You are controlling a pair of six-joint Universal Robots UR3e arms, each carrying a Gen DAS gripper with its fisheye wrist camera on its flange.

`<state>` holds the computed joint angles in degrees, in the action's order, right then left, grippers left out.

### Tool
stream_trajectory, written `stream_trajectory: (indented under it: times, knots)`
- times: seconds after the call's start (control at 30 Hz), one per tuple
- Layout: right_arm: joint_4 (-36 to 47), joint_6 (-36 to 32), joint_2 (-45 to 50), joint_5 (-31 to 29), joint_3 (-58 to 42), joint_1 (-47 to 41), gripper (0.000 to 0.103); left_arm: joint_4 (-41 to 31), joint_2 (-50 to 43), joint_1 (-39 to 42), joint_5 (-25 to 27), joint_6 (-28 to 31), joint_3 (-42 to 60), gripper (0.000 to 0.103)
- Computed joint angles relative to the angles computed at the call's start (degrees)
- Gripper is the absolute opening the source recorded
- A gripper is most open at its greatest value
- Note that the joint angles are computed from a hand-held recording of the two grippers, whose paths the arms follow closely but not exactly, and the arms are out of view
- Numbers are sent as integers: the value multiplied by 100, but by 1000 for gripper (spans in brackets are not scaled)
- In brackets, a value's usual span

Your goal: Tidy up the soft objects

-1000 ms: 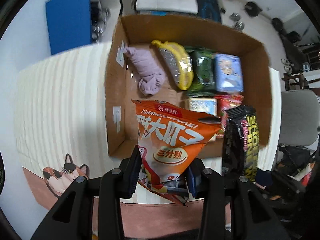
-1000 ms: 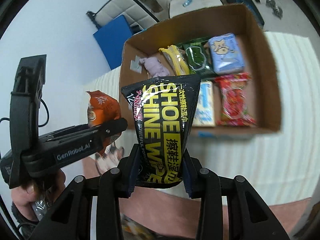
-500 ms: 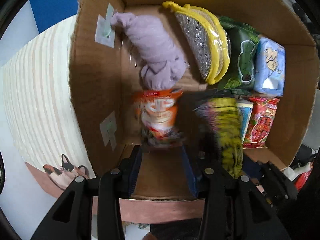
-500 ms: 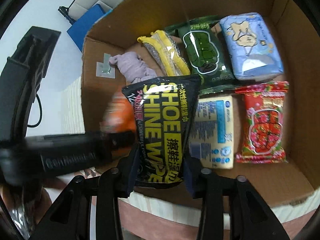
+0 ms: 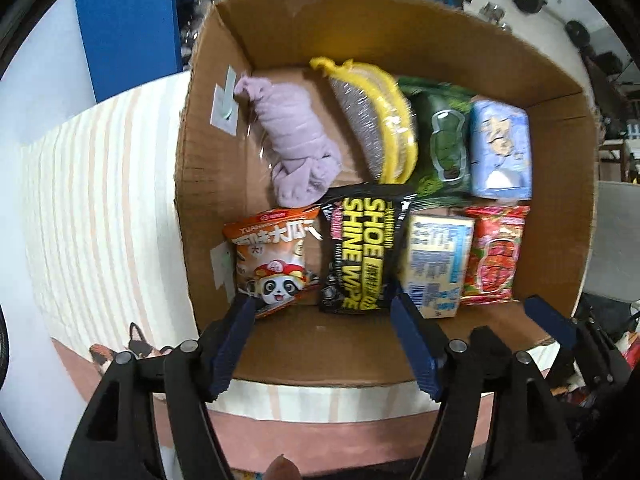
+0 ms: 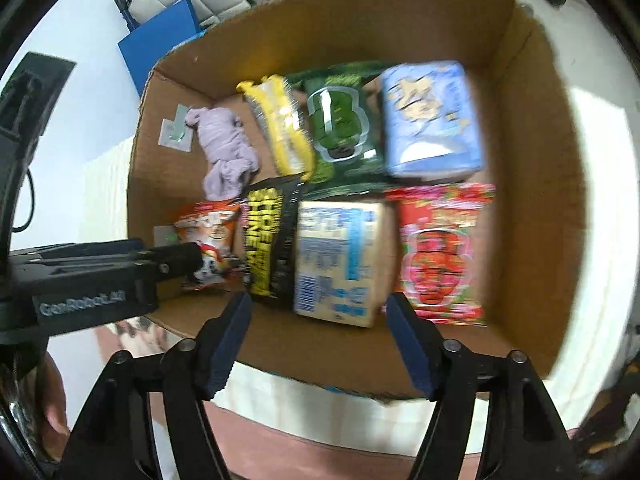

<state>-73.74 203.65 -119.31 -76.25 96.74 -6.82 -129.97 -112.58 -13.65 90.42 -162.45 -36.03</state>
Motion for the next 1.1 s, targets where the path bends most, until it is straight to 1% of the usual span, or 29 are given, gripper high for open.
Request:
stream_trajectory:
  times: [0.03,0.1,0.13,0.2,0.27,0.3,0.33,0.37,0.43,0.5,0.57,0.7,0.87,0.97,1.1]
  knots:
    - [140,-68,-68,-106,-66,-57,73,141,209,5,-62,-6,-245,70]
    - [483,-210,-232,-235,-227,-190,73,396,547,20,-158,-45,-641,76]
    - [581,-256,-250,-282,-298,-246,73,501,631,56,-207,-3,-752,77]
    - [929,-457,-429,-397,-457,-452,73,739,932,64,-239,-15,-1133,87]
    - [1173,-563,-500,-503,-633,-547,73,981,1219,75,-295,-26,-1496,89]
    - [1201,-568,-510,-554,-661,-539,73,1111,1367,83,-288,-14,-1692,94]
    - [1283,-578,-532,-601,-726,-543,79,1145,1435,146,-337,75,-1751,96]
    - [1395,-639,-589,-635,-786,-617,91,1199,1520,169,-385,122,-1843,98]
    - [1556,-613,-590,-760,-972,-564,100,1312,1684,173,-423,128,-2027,98]
    - [1518,-437,-548,-895,-1002,-388,101,1359,1801,214,-492,144,-2090,100]
    - [1489,-334,-538,-995,-977,-279,103,1395,1919,270,-543,157,-2144,101]
    - [1474,-91,-470,-1320,-1040,-15,103,1661,2215,305,-510,150,-2402,102]
    - [1547,-96,-529,-1412,-1108,-92,103,1808,2442,323,-447,181,-2562,102]
    - [1559,-35,-484,-1477,-1198,-14,103,1789,2502,335,-456,173,-2539,102]
    - [1685,56,-455,-1558,-1430,89,103,1454,2586,457,-630,241,-2263,102]
